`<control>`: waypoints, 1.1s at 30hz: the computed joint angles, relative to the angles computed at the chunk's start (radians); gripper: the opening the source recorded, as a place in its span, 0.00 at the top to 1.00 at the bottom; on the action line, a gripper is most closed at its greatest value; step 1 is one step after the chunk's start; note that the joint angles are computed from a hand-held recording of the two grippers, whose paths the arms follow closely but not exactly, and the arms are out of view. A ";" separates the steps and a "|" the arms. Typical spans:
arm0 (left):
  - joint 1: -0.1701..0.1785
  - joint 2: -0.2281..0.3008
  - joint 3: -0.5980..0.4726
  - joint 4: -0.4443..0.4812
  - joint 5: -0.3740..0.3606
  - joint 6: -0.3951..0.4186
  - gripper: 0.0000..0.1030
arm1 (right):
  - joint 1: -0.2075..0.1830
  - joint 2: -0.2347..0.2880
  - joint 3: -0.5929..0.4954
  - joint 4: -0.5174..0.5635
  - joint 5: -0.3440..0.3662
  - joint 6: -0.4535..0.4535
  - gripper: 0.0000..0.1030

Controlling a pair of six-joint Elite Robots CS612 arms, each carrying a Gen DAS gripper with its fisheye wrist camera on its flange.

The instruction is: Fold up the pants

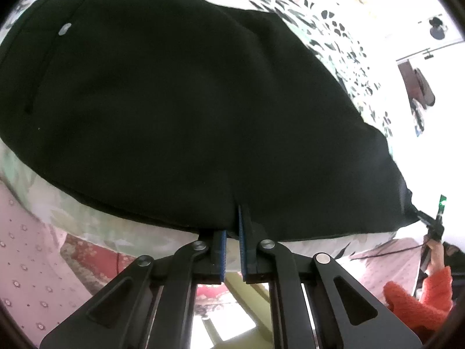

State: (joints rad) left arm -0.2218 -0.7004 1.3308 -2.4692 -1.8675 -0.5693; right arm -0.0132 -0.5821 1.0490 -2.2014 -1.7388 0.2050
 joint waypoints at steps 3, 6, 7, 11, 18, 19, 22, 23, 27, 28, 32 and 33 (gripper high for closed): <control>-0.004 0.001 -0.005 0.015 0.010 0.009 0.94 | -0.002 0.001 -0.003 0.020 0.010 -0.008 0.87; -0.007 -0.002 -0.008 0.033 0.025 0.023 0.90 | -0.009 0.001 -0.005 0.061 0.044 -0.017 0.71; -0.009 -0.005 -0.008 0.044 0.041 0.028 0.87 | -0.013 -0.007 0.011 0.043 0.060 -0.020 0.60; -0.023 -0.033 0.007 0.075 0.114 0.044 0.56 | -0.028 -0.046 0.084 -0.043 0.083 0.000 0.43; -0.054 -0.083 0.030 0.035 0.271 0.112 0.40 | -0.026 -0.101 0.189 -0.298 -0.085 0.085 0.42; -0.058 -0.079 0.022 0.015 0.286 0.124 0.38 | -0.030 -0.103 0.194 -0.335 -0.028 0.085 0.42; -0.067 -0.050 -0.018 -0.033 0.302 0.158 0.29 | -0.035 -0.076 0.140 -0.296 0.122 0.031 0.42; -0.072 -0.033 -0.034 -0.055 0.305 0.180 0.29 | -0.032 -0.066 0.123 -0.279 0.172 -0.001 0.42; -0.093 0.026 -0.098 -0.030 0.347 0.263 0.29 | -0.006 -0.017 0.036 -0.144 0.280 -0.126 0.42; -0.101 0.044 -0.116 -0.002 0.378 0.296 0.29 | -0.001 -0.001 0.008 -0.096 0.272 -0.143 0.42; -0.110 0.066 -0.122 0.060 0.430 0.338 0.27 | -0.020 0.050 -0.084 0.035 0.156 -0.035 0.44; -0.108 0.058 -0.108 0.042 0.426 0.333 0.24 | -0.027 0.047 -0.079 0.007 0.111 -0.001 0.44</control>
